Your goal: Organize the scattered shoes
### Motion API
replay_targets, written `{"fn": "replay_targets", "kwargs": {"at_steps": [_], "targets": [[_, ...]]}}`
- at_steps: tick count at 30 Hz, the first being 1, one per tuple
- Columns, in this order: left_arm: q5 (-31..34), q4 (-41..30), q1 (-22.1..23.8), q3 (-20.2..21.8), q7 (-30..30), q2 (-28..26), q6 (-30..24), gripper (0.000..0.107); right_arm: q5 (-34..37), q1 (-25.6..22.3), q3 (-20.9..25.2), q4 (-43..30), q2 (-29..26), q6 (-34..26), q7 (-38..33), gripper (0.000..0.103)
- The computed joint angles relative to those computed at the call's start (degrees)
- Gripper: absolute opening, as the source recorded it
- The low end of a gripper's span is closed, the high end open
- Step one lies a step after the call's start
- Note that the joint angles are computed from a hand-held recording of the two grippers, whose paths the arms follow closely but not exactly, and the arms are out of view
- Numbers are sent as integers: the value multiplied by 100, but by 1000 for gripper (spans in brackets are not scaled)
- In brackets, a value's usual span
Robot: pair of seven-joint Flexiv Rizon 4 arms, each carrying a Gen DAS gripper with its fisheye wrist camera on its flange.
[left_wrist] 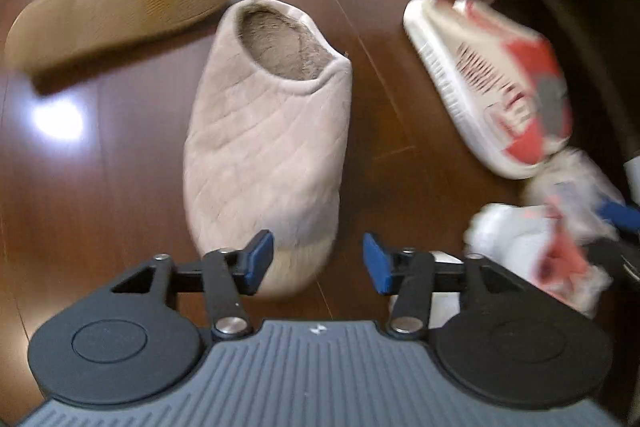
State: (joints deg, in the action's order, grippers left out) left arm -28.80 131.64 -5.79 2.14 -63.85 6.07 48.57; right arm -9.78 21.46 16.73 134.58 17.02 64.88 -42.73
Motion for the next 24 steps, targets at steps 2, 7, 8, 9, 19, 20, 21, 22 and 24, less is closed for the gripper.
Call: {"fn": "replay_targets", "kwargs": {"at_steps": [2, 7, 8, 9, 19, 20, 21, 22, 24], "targets": [[95, 246, 136, 253, 56, 497, -97, 63, 63, 122, -177, -389, -545, 450, -1134, 101], [704, 903, 487, 722, 407, 1715, 372, 70, 909, -615, 704, -2187, -2401, 499, -4560, 101], [820, 1003, 585, 767, 341, 1917, 371, 70, 1248, -380, 522, -2653, -2775, 341, -5330, 101], [873, 1019, 653, 800, 319, 1981, 330, 70, 1439, 2, 154, -3120, -3175, 260, -5749, 101], [2220, 621, 1461, 716, -192, 2135, -551, 70, 576, 574, -267, -6579, -6177, -236, -5784, 102], [2194, 598, 1453, 742, -201, 2125, -635, 70, 626, 521, -194, -6837, -6332, -562, -5729, 102], [2204, 587, 1458, 784, -180, 2164, -730, 70, 701, 480, -137, -7064, -6462, -838, -5677, 102], [2251, 588, 1479, 840, -127, 2254, -840, 70, 868, 406, -43, -7134, -6499, -904, -5646, 97], [2291, 616, 1505, 849, -107, 2312, -853, 70, 1459, 115, 349, -7106, -6506, -815, -5738, 79]]}}
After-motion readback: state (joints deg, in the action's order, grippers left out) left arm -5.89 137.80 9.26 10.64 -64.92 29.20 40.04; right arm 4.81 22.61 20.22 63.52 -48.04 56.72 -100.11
